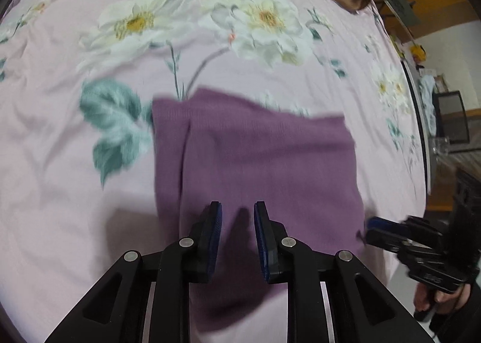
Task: Fold clothes
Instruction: 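Open the left gripper and lift it off the purple bundle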
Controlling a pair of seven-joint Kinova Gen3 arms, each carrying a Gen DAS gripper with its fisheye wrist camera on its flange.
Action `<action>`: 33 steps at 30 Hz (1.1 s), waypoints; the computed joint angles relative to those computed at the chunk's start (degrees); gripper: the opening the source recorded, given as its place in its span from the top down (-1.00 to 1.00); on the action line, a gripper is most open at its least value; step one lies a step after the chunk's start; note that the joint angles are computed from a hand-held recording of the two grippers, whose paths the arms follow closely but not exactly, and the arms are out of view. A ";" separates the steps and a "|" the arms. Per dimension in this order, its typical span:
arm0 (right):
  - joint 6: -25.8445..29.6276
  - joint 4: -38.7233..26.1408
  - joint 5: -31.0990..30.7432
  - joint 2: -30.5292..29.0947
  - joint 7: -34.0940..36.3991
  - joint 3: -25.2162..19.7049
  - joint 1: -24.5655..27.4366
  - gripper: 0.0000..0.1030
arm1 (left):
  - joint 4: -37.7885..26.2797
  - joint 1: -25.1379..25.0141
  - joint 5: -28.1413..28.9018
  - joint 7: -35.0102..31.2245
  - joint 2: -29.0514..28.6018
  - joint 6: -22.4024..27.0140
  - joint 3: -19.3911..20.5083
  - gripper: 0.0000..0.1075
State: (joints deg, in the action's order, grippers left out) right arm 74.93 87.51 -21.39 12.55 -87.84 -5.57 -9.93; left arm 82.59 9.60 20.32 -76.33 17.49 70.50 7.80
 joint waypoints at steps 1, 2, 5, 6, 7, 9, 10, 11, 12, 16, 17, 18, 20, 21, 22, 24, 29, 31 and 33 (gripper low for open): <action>0.18 0.48 1.40 0.21 -0.91 -0.19 -0.92 0.62 | 1.33 0.25 -0.02 0.04 -0.70 0.07 0.13 0.58; -0.11 1.13 2.31 0.20 -1.94 -0.24 -1.59 0.61 | 2.42 0.41 0.04 0.21 -1.17 0.20 0.16 0.58; -1.32 1.69 2.24 -0.50 -4.59 0.05 -1.84 0.62 | 5.34 0.51 0.79 0.77 -3.05 -0.86 0.00 0.58; -1.62 1.62 2.21 -1.04 -5.18 0.11 -1.82 0.62 | 5.77 0.54 0.88 0.94 -3.64 -1.15 -0.05 0.58; -1.96 1.59 2.13 -1.66 -5.34 0.05 -1.79 0.62 | 5.64 0.56 0.82 1.14 -3.93 -1.09 -0.10 0.58; -2.41 1.43 2.02 -2.69 -5.63 -0.07 -1.88 0.62 | 5.55 0.47 0.97 1.08 -4.05 -1.54 -0.17 0.58; -1.97 1.08 1.99 -2.72 -5.92 -0.11 -1.96 0.62 | 5.39 0.45 0.85 0.97 -3.98 -1.54 -0.18 0.58; -1.34 0.78 1.98 -2.30 -6.34 -0.20 -2.15 0.62 | 5.17 0.44 0.70 0.85 -3.78 -1.39 -0.17 0.55; -0.11 0.16 2.76 -1.29 -7.42 -0.39 -2.81 0.62 | 4.88 0.34 0.68 0.54 -3.24 -0.80 -0.11 0.51; 0.30 -0.95 4.20 -0.79 -10.31 -0.64 -4.25 0.62 | 3.61 -0.34 1.37 -0.93 -2.03 0.96 -0.04 0.51; -0.40 -1.09 4.00 -1.39 -10.59 -0.62 -4.22 0.62 | 3.12 -0.21 0.99 -0.72 -2.32 0.78 -0.16 0.51; -0.75 -1.38 4.09 -1.77 -11.05 -0.62 -4.32 0.62 | 2.55 -0.04 0.43 -0.23 -2.54 0.79 -0.32 0.51; -0.90 -1.69 4.60 -2.33 -11.88 -0.63 -4.55 0.62 | 1.14 0.24 -0.74 1.28 -2.48 1.53 -0.65 0.48; -0.85 -1.90 4.79 -2.61 -12.21 -0.62 -4.62 0.62 | -0.16 0.85 -2.24 2.58 -2.18 2.35 -0.77 0.43; -0.64 -2.21 5.17 -2.69 -12.62 -0.65 -4.78 0.62 | -1.51 1.60 -4.01 3.73 -1.94 3.18 -0.83 0.41; -0.31 -2.84 6.00 -2.73 -13.62 -0.75 -5.27 0.62 | -3.49 2.88 -6.72 5.61 -1.83 3.98 -0.88 0.34; 0.70 -3.71 9.55 -3.89 -17.32 -0.89 -6.89 0.62 | -7.66 7.27 -15.25 11.70 -1.58 6.80 -1.12 0.25; 1.23 -3.91 11.32 -4.37 -19.46 -1.03 -7.75 0.62 | -8.61 8.78 -17.96 13.73 -1.84 7.76 -1.13 0.21; 1.63 -3.99 12.43 -4.69 -20.69 -1.22 -8.32 0.62 | -8.93 10.12 -19.97 15.45 -2.21 8.36 -0.95 0.18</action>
